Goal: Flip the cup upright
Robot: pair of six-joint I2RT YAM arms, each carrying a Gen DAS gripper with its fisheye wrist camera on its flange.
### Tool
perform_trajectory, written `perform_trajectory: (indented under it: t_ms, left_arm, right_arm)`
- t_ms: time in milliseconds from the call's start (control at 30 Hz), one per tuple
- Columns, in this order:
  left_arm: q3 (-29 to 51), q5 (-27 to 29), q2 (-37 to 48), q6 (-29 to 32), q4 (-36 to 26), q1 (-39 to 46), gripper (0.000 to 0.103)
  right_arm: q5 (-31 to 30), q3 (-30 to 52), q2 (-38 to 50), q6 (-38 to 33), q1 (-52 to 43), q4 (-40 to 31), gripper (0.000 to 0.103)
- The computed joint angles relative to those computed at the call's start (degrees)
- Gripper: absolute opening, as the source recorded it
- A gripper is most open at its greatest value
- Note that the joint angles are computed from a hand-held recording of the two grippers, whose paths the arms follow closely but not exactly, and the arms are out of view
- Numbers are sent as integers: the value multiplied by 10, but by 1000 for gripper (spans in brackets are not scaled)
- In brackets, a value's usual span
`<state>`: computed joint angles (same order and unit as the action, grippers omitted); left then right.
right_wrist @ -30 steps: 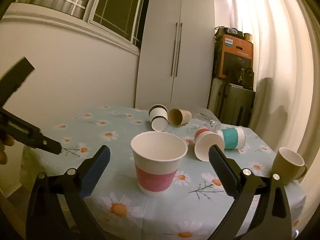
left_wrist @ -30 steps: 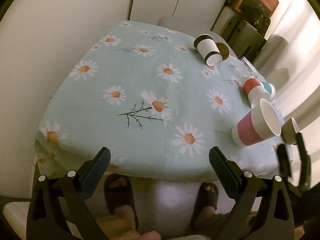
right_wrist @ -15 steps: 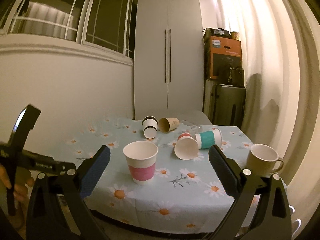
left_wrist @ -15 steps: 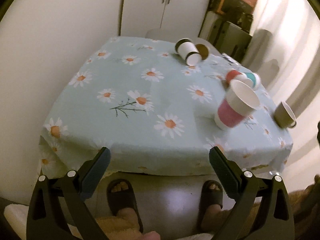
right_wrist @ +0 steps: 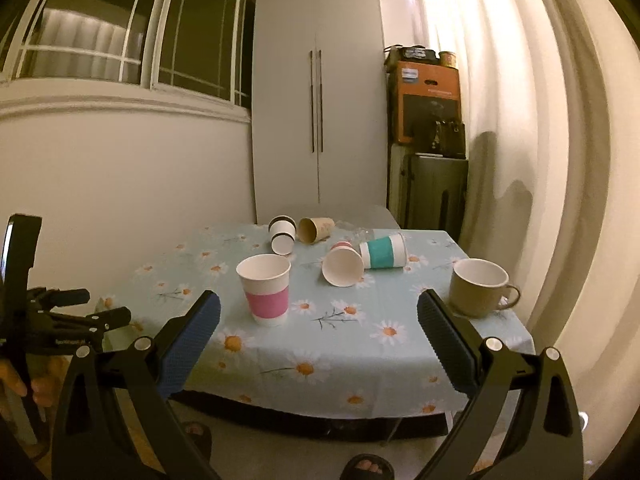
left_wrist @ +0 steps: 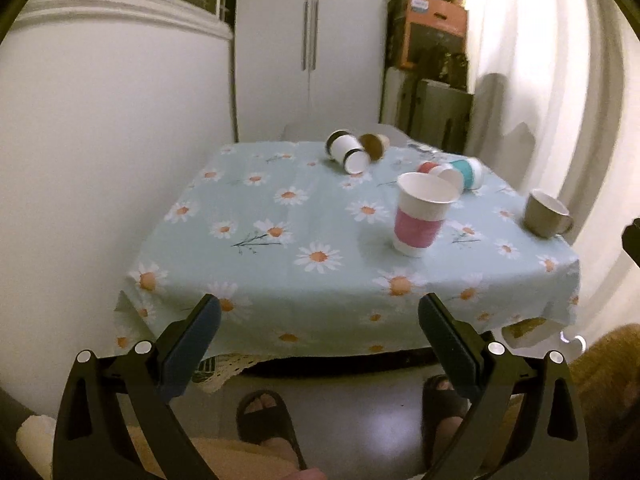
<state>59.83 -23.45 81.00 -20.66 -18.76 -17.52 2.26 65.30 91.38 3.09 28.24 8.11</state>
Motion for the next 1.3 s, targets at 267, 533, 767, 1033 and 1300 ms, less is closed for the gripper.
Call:
perform_trajectory:
  t_ms: [267,533,767,1033,1300]
  left_arm:
    - [-65,-36,-75,-2,14,-70,96]
    - [-94,-83,-109,6,17,-140,96]
    - [-111,-96,-129,7,20,-156,96]
    - [-117,-84,-136,5,25,-144,96]
    - [-121,-85,-138,8,28,-145,96]
  right_arm:
    - [7,-58,-67,13,2,-13,98]
    - [3,-77,-88,1,20,-39,98]
    - [25,-71,-76,-44,55,-53,98]
    - [31,-70,-70,-54,63,-53,98]
    - [24,-58,-62,-51,60,-68,98]
